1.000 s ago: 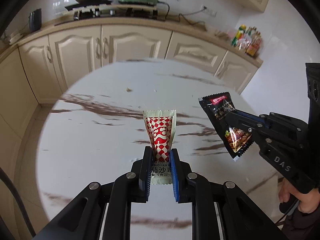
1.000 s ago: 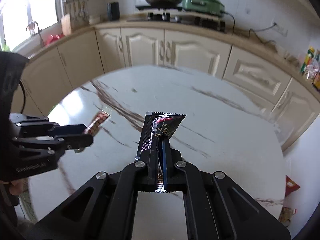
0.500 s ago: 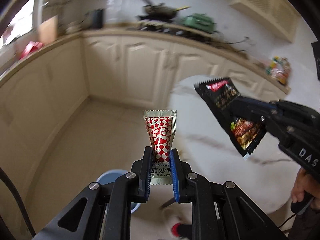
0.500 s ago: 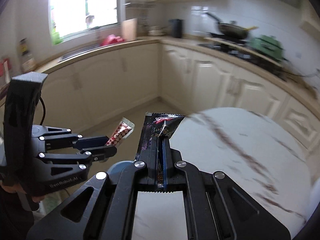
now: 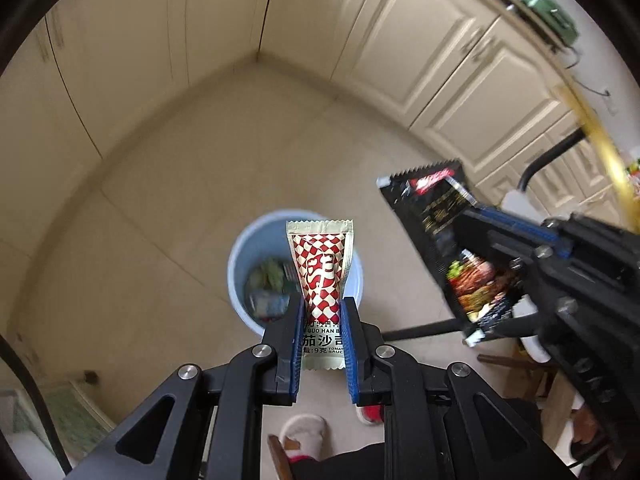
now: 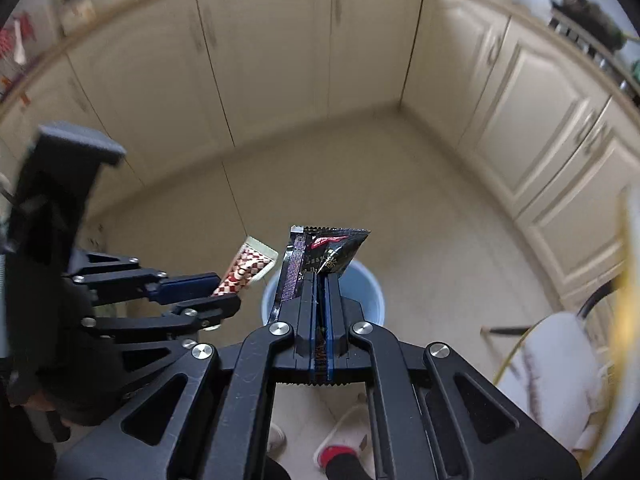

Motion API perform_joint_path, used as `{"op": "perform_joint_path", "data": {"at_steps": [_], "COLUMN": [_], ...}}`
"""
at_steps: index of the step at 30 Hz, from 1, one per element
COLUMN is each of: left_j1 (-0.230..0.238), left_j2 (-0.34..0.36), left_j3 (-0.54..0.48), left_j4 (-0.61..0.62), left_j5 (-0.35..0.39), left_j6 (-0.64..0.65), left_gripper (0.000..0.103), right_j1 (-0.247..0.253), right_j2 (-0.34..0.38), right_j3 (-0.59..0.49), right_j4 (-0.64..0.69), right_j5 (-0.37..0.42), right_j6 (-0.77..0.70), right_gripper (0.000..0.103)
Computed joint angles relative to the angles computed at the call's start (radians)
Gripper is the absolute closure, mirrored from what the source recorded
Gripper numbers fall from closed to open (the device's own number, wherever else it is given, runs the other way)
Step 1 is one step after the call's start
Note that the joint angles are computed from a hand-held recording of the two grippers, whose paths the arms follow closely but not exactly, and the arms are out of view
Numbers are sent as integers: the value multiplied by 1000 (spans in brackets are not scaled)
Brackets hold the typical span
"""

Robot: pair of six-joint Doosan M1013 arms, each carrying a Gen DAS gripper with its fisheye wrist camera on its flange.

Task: Collect trash
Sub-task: 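Carry the sachet and dark packet in both tools over the blue bin, then open both tools to drop the sachet and dark packet into the bin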

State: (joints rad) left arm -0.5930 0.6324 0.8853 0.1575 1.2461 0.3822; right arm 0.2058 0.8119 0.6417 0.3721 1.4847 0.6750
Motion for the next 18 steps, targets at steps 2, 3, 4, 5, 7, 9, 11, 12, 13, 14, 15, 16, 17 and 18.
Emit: {"op": "perform_joint_path", "data": {"at_steps": [2, 3, 4, 5, 7, 9, 11, 12, 13, 14, 15, 16, 17, 18], "left_j1": [20, 30, 40, 49, 64, 75, 86, 96, 102, 104, 107, 110, 108, 110], "left_j2": [15, 22, 28, 38, 54, 72, 83, 88, 89, 93, 90, 84, 96, 87], "left_j3": [16, 28, 37, 37, 42, 33, 39, 38, 45, 40, 47, 62, 41, 59], "left_j4": [-56, -92, -119, -144, -176, -197, -221, -228, -224, -221, -232, -231, -225, -218], "left_j5": [-30, -50, -65, -72, -74, -72, -71, -63, -62, -63, -76, -81, -66, -72], "left_j6": [17, 29, 42, 52, 66, 73, 79, 85, 76, 61, 59, 44, 26, 11], "left_gripper": [89, 88, 88, 87, 82, 80, 67, 57, 55, 52, 49, 47, 45, 44], "right_j1": [9, 10, 13, 12, 12, 12, 12, 10, 9, 9, 5, 1, 1, 0], "right_j2": [39, 56, 81, 100, 141, 171, 210, 212, 226, 238, 248, 264, 265, 262], "right_j3": [-21, -31, -47, -63, -99, -128, -173, -166, -178, -191, -204, -223, -218, -205], "right_j4": [-41, -49, -74, -83, -102, -114, -125, -122, -122, -124, -120, -114, -114, -108], "right_j5": [31, 46, 61, 76, 108, 128, 161, 161, 167, 177, 187, 201, 202, 195], "right_j6": [33, 49, 66, 81, 110, 126, 151, 156, 168, 176, 180, 185, 188, 191], "right_gripper": [99, 99, 99, 99, 99, 99, 99, 99, 99, 99, 99, 99, 98, 98]}}
